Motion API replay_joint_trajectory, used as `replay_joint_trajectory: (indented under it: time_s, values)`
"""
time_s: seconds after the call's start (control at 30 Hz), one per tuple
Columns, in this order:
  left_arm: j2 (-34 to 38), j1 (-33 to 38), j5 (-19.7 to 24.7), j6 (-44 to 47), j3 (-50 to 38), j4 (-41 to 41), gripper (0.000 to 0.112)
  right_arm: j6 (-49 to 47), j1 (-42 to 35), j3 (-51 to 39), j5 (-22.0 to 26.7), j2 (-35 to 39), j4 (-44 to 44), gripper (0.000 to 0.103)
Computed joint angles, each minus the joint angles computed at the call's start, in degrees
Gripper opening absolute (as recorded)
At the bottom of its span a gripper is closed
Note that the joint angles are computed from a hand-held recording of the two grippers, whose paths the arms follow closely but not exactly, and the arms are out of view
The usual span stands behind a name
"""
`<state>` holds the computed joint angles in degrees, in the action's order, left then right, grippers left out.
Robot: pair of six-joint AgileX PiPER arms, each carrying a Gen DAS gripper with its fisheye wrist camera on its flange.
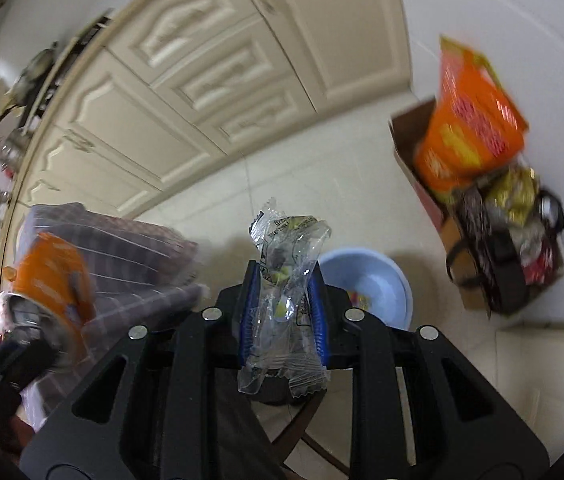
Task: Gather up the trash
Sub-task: 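Carry the can and clear wrapper over the blue bin, then open both tools to drop the can and wrapper into the bin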
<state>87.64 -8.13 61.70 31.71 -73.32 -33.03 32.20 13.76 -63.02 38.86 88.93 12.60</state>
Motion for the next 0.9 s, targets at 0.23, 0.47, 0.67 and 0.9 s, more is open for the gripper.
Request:
replay_joint_trajectory:
  time_s: [0.23,0.47,0.67,0.9]
  values:
    - [15.4,-5.5,-3.5,-3.7,-0.1,0.7,0.031,-9.0,-4.1,7.7,-5.4,4.0,11.1,0.024]
    - [26.8,-6.5,-1.8,-5.6,-4.7,-2.0,0.032,-17.0,-6.3,10.5,-8.2,8.6,20.2,0.024]
    - [30.2,-6.6,-0.1,-10.7,-8.6,1.1,0.081,-22.4,-7.5,11.2,-8.8,11.9,26.7,0.055]
    - [24.1,-5.8,-2.1,-12.6,-7.8,6.6,0.088,-15.2,-5.3,12.0,-10.4,10.4,22.6,0.097]
